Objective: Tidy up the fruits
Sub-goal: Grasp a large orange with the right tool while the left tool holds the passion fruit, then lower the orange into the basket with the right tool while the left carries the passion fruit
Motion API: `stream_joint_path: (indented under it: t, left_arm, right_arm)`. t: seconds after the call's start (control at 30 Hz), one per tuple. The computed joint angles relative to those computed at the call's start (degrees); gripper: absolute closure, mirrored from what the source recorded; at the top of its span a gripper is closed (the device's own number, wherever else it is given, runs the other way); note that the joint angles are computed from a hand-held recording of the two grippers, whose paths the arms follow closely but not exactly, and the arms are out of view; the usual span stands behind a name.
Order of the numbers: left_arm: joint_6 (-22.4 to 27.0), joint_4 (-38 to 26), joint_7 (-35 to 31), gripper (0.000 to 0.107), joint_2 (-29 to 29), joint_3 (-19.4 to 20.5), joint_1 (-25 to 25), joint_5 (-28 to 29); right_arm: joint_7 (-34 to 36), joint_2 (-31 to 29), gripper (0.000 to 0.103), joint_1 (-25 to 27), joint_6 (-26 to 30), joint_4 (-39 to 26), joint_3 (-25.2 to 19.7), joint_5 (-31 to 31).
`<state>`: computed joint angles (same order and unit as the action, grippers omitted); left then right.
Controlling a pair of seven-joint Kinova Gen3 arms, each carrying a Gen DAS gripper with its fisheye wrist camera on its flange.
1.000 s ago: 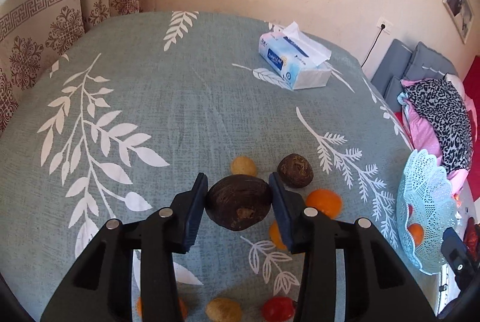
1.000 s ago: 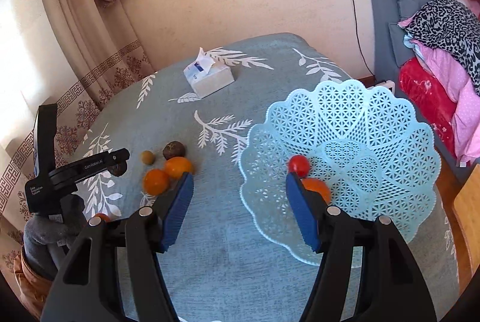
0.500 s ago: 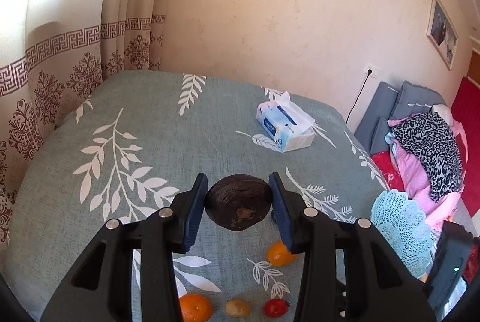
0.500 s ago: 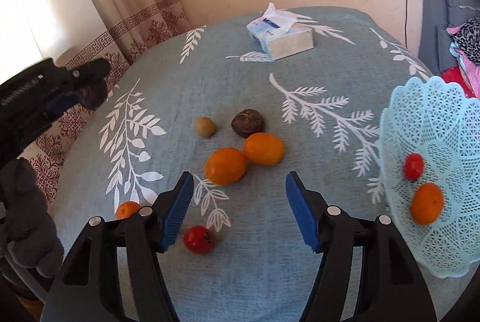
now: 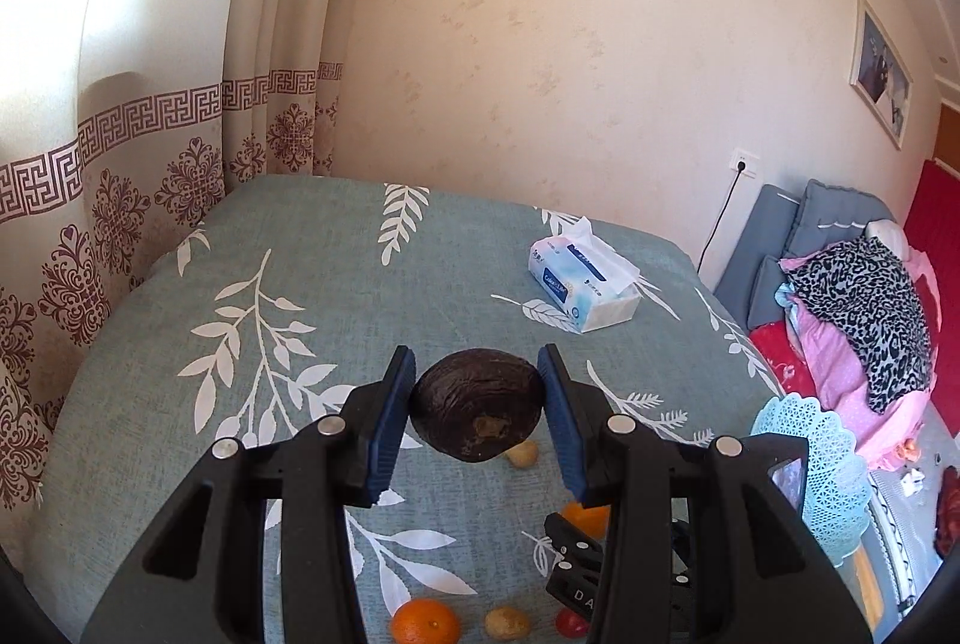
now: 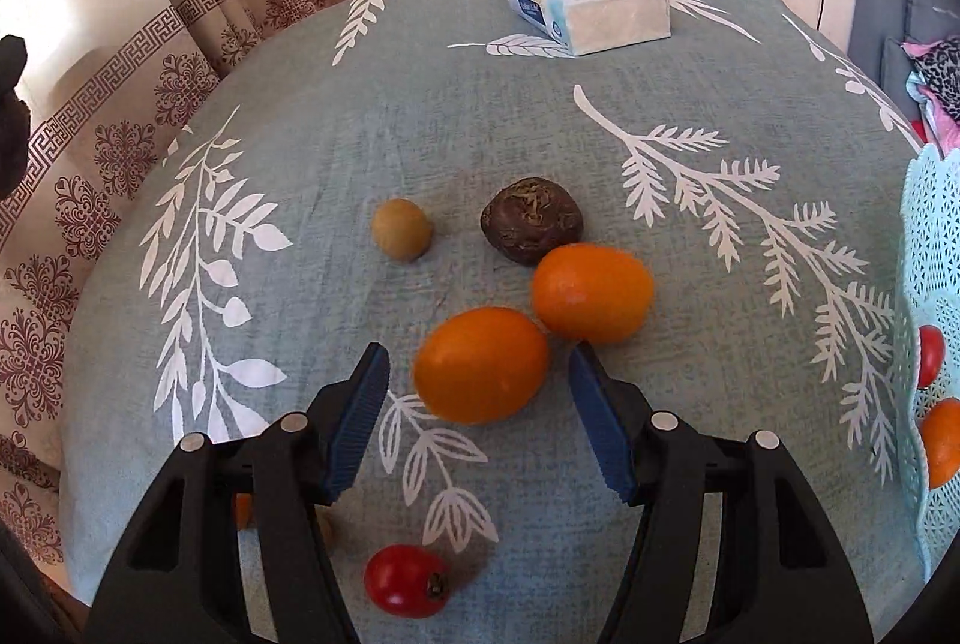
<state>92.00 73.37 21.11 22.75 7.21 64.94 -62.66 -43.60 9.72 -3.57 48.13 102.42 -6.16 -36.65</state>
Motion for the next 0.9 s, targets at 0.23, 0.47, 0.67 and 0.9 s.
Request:
stream_joint_path:
  t: [0.23, 0.47, 0.67, 0.9]
  left_arm:
    - [-0.7, 0.5, 0.2, 0.065, 0.0, 0.1, -0.4, 0.5]
    - [-1.2, -0.5, -1.2, 0.065, 1.0, -0.2, -0.3, 0.8]
    - [-1.5, -2.3, -2.9, 0.065, 2.4, -0.9, 0.3, 1.4]
    - [-2.8, -4.2, -5.1, 0.065, 3.6, -1.7, 0.8, 2.6]
  right_arm:
    - [2.5, -0.6, 0.058, 0.8, 0.1, 0.5, 0.0, -0.8]
    - [8.6, -3.7, 0.058, 3.8, 2.9, 2.1, 2.4, -5.8]
    - [13.6, -5.7, 0.057, 7.5, 6.4, 2.1, 6.1, -10.4]
    - [17.6, -6.2, 0.057, 11.9, 8.9, 1.8, 9.7, -13.3]
